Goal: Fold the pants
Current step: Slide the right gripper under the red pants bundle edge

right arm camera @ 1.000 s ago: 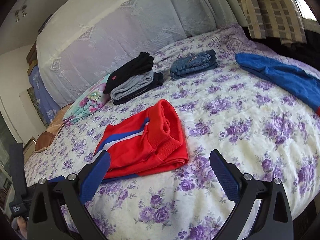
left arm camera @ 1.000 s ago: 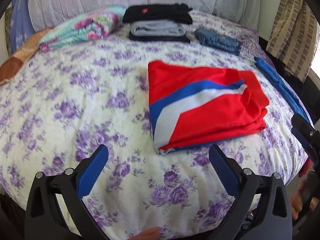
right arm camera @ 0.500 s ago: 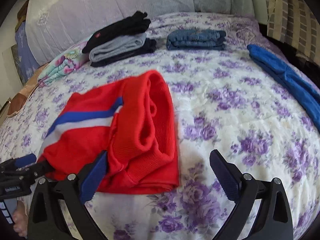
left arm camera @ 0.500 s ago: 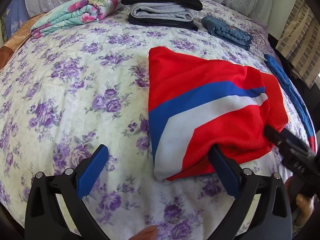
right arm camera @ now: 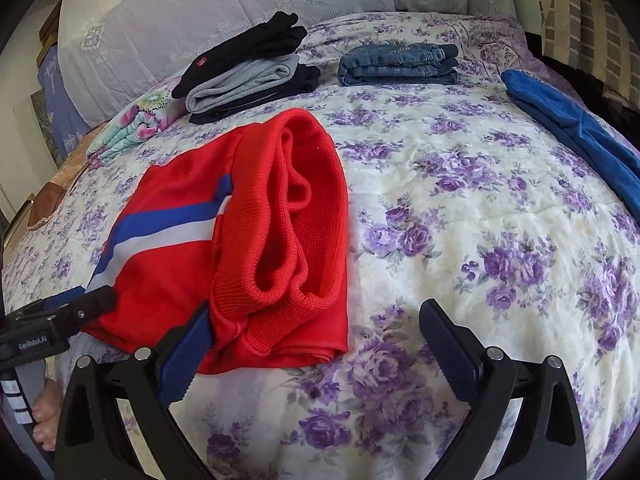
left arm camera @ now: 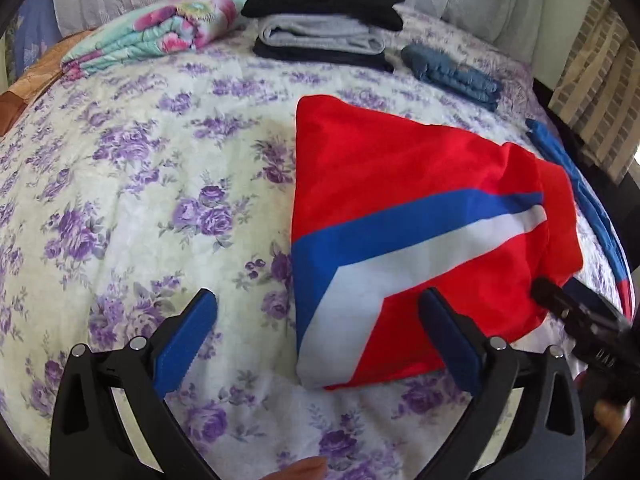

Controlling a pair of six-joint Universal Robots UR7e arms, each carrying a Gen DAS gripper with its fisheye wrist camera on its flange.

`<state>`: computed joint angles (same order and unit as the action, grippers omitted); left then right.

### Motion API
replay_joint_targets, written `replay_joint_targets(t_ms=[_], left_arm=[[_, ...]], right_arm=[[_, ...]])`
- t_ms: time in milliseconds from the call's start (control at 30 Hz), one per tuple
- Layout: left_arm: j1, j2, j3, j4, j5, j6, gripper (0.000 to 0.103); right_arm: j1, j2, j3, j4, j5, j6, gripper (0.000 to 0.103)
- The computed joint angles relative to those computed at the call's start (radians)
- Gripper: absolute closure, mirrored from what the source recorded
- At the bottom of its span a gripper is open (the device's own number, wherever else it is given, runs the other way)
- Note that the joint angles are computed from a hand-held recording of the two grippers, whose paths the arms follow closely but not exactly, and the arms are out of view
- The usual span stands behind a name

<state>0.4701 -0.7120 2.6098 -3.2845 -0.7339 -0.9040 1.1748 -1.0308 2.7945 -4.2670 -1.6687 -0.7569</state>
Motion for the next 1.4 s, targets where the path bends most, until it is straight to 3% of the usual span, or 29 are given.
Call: replay_joint_targets(t_ms=[100, 133, 200, 267, 300, 367, 433, 500, 633, 700, 767, 800, 900, 967, 1133, 1300, 1400], left_arm=[[0.014, 0.018, 0.017, -0.087, -0.02, 0.037, 0.004], [0.018, 0.022, 0.018, -0.099, -0.023, 0.038, 0.004], [0.012, 0.03, 0.017, -0.1, -0.015, 0.035, 0.004], [0.007, 0.038, 0.018, -0.106, -0.008, 0.033, 0.004], [0.008, 0.04, 0.019, -0.114, -0.009, 0.037, 0.004], [0.008, 0.044, 0.024, -0.13, -0.012, 0.045, 0.004], [0.011, 0.053, 0.028, -0.161, -0.016, 0.061, 0.004], [0.021, 0.047, 0.032, -0.186, -0.037, 0.09, 0.004], [0.104, -0.05, 0.034, -0.2, -0.16, 0.209, 0.004], [0.176, -0.094, 0.034, -0.25, -0.257, 0.273, 0.005], [0.241, -0.119, 0.021, -0.284, -0.341, 0.327, 0.005], [0.28, -0.13, 0.009, -0.3, -0.396, 0.356, 0.005], [0.367, -0.134, -0.026, -0.328, -0.524, 0.388, 0.005], [0.4, -0.124, -0.049, -0.338, -0.563, 0.384, 0.005], [0.442, -0.095, -0.083, -0.363, -0.627, 0.413, 0.005], [0.434, -0.066, -0.116, -0.331, -0.618, 0.492, 0.005], [0.461, -0.067, -0.137, -0.311, -0.663, 0.54, 0.005]], right_arm=[[0.054, -0.043, 0.012, -0.043, 0.051, 0.023, 0.004], [0.101, -0.07, -0.001, -0.014, 0.051, 0.029, 0.004], [0.24, -0.068, -0.071, 0.064, -0.065, 0.016, 0.004], [0.368, 0.041, -0.18, 0.042, -0.242, -0.078, 0.004], [0.399, 0.095, -0.234, 0.023, -0.316, -0.126, 0.004], [0.414, 0.155, -0.329, 0.071, -0.442, -0.179, 0.004], [0.374, 0.147, -0.361, 0.167, -0.463, -0.166, 0.004], [0.306, 0.03, -0.332, 0.354, -0.358, -0.052, 0.004], [0.13, -0.354, -0.218, 0.772, 0.06, 0.127, 0.004], [-0.002, -0.499, -0.203, 0.982, 0.269, 0.171, 0.004], [-0.117, -0.591, -0.207, 1.191, 0.426, 0.178, 0.004], [-0.152, -0.621, -0.221, 1.296, 0.464, 0.162, 0.004], [-0.2, -0.62, -0.231, 1.404, 0.497, 0.136, 0.004], [-0.214, -0.597, -0.24, 1.45, 0.516, 0.125, 0.004], [-0.197, -0.524, -0.251, 1.416, 0.5, 0.128, 0.004], [-0.175, -0.491, -0.282, 1.449, 0.502, 0.145, 0.003], [-0.163, -0.467, -0.297, 1.452, 0.502, 0.145, 0.003]])
